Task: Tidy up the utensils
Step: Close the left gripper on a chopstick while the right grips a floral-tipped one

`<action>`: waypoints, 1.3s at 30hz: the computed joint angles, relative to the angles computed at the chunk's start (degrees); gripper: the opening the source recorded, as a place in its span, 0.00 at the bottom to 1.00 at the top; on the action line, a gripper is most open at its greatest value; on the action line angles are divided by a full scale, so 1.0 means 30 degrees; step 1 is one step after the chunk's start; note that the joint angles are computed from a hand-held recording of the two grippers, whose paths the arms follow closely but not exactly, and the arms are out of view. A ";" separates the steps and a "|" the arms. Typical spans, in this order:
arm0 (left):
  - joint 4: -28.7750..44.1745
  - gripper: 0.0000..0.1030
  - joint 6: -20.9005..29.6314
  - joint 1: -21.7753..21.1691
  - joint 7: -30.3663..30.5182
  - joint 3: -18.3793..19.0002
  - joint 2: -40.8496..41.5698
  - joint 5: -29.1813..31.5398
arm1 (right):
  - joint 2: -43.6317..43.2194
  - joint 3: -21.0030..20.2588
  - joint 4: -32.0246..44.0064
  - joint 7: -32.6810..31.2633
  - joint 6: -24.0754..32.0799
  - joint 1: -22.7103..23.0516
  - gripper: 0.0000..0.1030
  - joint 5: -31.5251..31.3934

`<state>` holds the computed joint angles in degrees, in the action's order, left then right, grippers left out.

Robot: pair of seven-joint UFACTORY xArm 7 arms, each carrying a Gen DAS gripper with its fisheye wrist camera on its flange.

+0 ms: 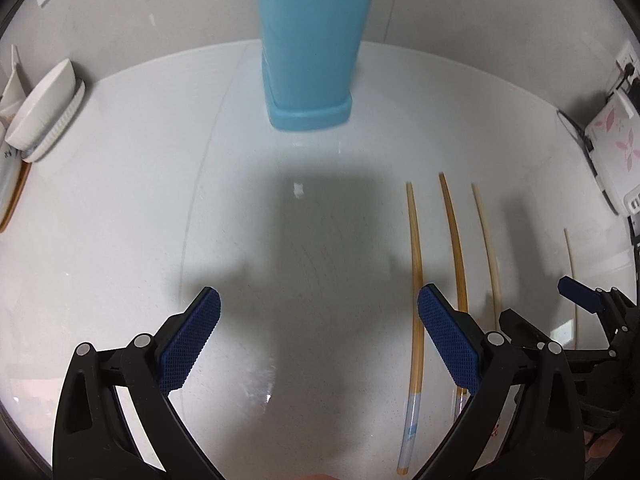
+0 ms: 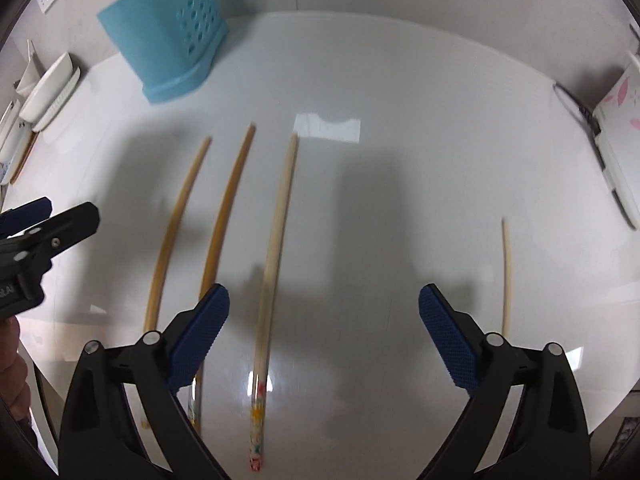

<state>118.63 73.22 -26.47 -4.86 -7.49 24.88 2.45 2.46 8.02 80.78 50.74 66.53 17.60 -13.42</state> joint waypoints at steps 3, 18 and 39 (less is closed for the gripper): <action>-0.0406 0.94 0.0243 -0.0127 0.0010 -0.0045 -0.0035 0.0088 | -0.0073 0.0094 -0.0154 0.0033 0.0277 0.0110 0.81 0.0040; -0.1369 0.89 0.1024 -0.0290 0.0344 -0.0381 -0.0118 -0.0424 | -0.0452 0.0163 -0.0943 -0.0513 0.0312 0.0028 0.60 0.1697; 0.8984 0.07 0.8589 -0.1791 0.0170 0.0942 0.5521 0.0424 | 0.3071 -0.0328 0.3957 -0.2337 0.2568 0.0383 0.06 0.3133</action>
